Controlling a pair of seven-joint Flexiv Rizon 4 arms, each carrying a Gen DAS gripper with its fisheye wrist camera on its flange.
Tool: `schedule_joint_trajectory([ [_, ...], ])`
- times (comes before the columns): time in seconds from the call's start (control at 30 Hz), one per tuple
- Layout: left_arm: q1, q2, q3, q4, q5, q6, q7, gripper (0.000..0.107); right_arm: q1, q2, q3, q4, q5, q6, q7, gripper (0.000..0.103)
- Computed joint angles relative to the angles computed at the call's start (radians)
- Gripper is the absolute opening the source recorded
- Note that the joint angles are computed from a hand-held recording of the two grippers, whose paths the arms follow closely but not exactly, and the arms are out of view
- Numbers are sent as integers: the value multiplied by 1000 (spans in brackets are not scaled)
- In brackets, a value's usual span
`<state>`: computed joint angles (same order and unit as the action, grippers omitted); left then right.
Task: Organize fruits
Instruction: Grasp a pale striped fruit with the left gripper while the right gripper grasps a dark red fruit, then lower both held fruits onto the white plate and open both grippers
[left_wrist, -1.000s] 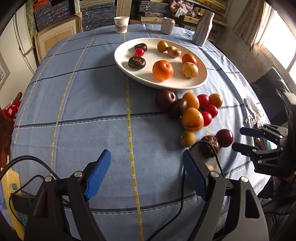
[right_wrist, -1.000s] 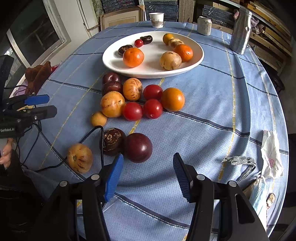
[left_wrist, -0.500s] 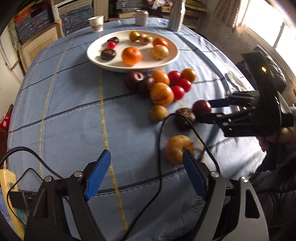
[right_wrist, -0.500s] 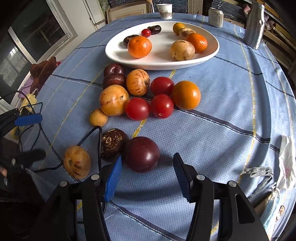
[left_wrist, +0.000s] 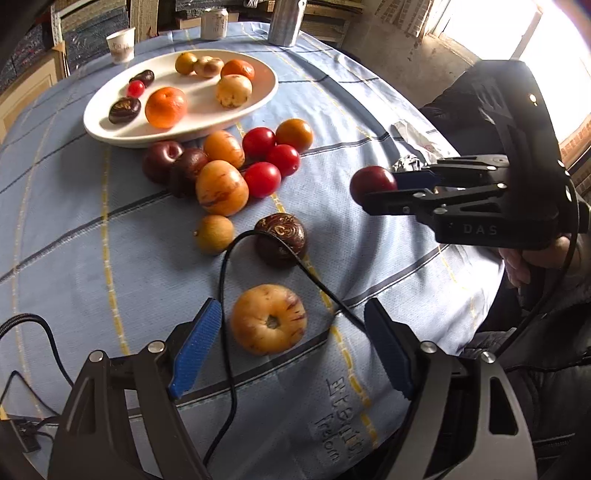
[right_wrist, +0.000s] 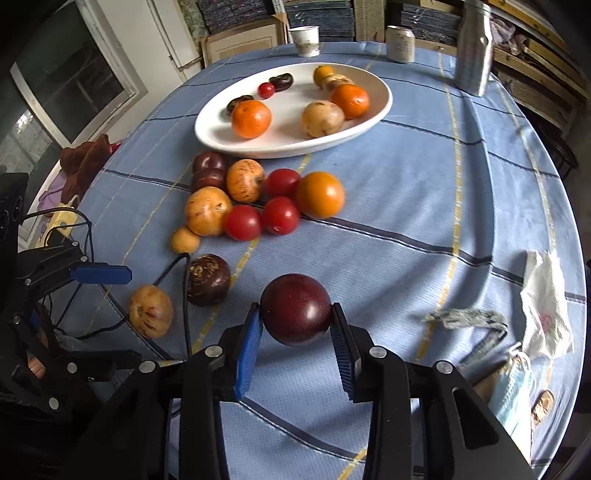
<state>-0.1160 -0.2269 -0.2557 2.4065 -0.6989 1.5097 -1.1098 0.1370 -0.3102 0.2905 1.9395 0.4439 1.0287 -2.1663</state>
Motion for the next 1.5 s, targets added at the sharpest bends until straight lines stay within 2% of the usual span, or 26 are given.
schedule_joint_trajectory([
  [0.13, -3, -8, 24, -5, 15, -29, -28, 66, -14, 4, -5, 1, 17, -12, 3, 38],
  [0.2, -24, -16, 68, -16, 75, -50, -78, 63, -15, 1, -6, -1, 25, -15, 6, 38],
  [0.37, -44, -31, 118, -41, 193, -69, -159, 62, -17, 6, -8, 7, 27, -19, 1, 38],
  [0.57, -64, -65, 175, -89, 335, -102, -272, 45, -21, 14, -15, 12, 30, -19, -3, 38],
  [0.63, -42, -71, 147, -81, 334, -82, -259, 44, -23, 14, -16, 10, 34, -18, -5, 38],
  [0.8, -41, -49, 173, -70, 384, -66, -308, 43, -25, 11, -12, -3, 50, -12, -11, 38],
  [0.9, -3, -6, 158, -36, 353, -39, -313, 43, -21, 9, -8, -12, 58, -6, -10, 38],
  [1.0, -12, 32, 215, -31, 401, -45, -362, 43, -13, 7, -4, -22, 63, 6, -3, 38],
  [1.27, 43, 112, 287, -53, 472, -50, -398, 43, 2, 7, 4, -76, 71, 58, 41, 38],
  [1.4, 75, 99, 300, -113, 507, -57, -387, 43, 12, 0, 10, -116, 65, 87, 60, 38],
  [1.5, 115, 69, 264, -160, 439, -51, -314, 43, 29, -18, 11, -153, 40, 108, 77, 38],
])
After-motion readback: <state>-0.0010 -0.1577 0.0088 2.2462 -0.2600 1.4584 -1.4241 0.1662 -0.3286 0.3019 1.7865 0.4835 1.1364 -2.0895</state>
